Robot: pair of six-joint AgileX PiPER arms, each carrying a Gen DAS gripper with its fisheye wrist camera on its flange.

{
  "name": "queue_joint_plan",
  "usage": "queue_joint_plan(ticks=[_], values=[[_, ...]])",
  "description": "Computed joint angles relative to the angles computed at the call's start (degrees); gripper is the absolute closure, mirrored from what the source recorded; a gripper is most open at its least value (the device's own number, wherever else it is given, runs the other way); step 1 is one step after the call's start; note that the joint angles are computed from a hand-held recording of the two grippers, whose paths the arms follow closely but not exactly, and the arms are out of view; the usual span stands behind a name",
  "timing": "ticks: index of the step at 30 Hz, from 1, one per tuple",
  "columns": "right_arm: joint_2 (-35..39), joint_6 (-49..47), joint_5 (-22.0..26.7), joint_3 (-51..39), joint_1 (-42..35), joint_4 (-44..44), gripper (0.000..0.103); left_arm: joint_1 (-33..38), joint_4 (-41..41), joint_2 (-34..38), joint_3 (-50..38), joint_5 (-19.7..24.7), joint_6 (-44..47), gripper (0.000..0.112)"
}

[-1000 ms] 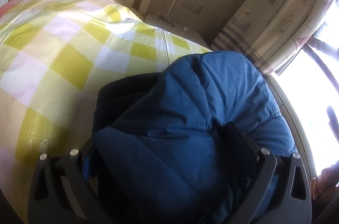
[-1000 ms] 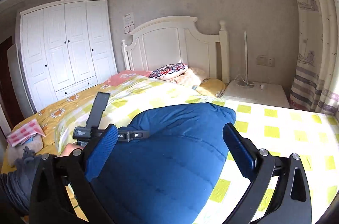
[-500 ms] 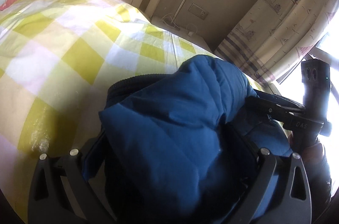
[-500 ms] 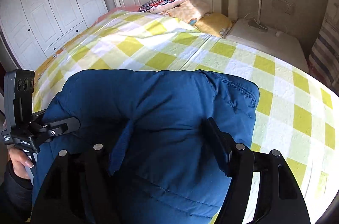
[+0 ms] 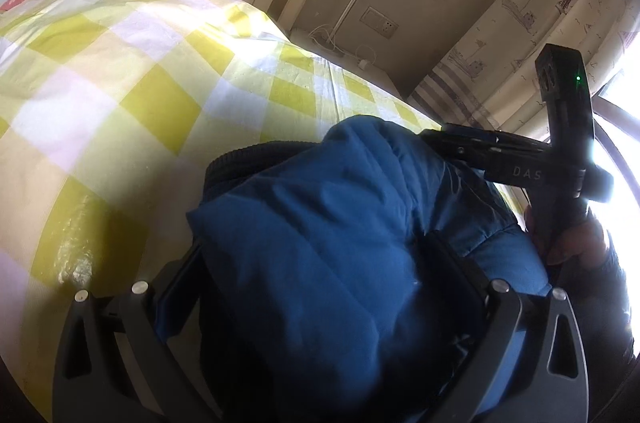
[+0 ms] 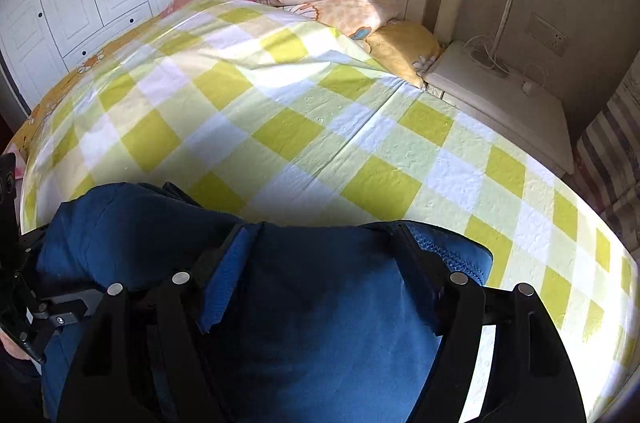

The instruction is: Fold large clothes

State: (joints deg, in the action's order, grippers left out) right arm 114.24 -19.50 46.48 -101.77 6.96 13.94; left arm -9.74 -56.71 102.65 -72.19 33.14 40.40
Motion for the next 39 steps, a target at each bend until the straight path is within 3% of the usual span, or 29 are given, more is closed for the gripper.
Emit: queue_joint_plan(ticks=[2,4,7,9,10,15,17,21,23,25,27,29,31,34,39], values=[[-2.0,-4.2,-1.3,1.0,-0.5,7.1,0.028,0.1,-0.5,0.1,0.0,0.2,0.3,0.011],[-0.9,-4.6,-1.7,-0.2,1.9,5.1,0.018,0.2,-0.8,0.0,0.3,0.2,0.7,0.011],[9.4,0.5,9.0,-11.4,5.2,-4.0,0.017,-0.1,1.0,0.3,-0.2,-0.1,-1.1,0.011],[12.5,0.8,13.6,-16.8,4.1,-2.0,0.017,0.4,-0.1,0.8,-0.5,0.8,-0.6,0.011],[12.7,0.6,13.6,-17.0,4.0,-1.8,0.017,0.5,-0.1,1.0,-0.6,1.0,-0.6,0.011],[4.8,-0.8,1.9,-3.6,4.2,-1.3,0.018,0.3,0.2,0.9,-0.7,0.9,-0.6,0.011],[-0.8,-2.6,-1.9,3.3,2.5,3.0,0.017,0.5,-0.3,1.0,-0.6,1.0,-0.1,0.011],[-13.3,-3.8,-3.9,18.1,-2.5,13.3,0.016,0.9,-1.6,1.2,-0.4,1.4,1.1,0.011],[-21.1,-10.2,-5.7,28.3,-4.0,19.9,0.014,0.9,-2.0,1.2,-0.3,1.4,1.3,0.011],[-26.9,-16.9,-8.4,38.5,-3.4,25.0,0.004,1.1,-2.5,1.5,-0.5,1.9,1.7,0.011],[-32.6,-18.8,-18.2,49.4,0.8,24.4,0.004,1.5,-3.1,1.5,-0.5,2.9,2.2,0.011],[-37.8,-23.9,-22.7,56.7,0.9,31.0,0.004,1.5,0.3,0.6,-0.5,3.6,-1.0,0.011],[-40.9,-26.1,-18.0,59.3,-3.2,35.6,0.004,2.6,2.0,-2.7,2.0,4.9,-3.4,0.011],[-42.0,-30.4,-6.2,60.2,-12.6,41.3,0.004,9.5,-6.5,-7.3,9.3,13.2,2.3,0.012],[-30.6,-35.8,12.7,58.7,-26.1,49.8,0.004,17.0,-12.3,-6.1,15.2,25.2,8.3,0.012]])
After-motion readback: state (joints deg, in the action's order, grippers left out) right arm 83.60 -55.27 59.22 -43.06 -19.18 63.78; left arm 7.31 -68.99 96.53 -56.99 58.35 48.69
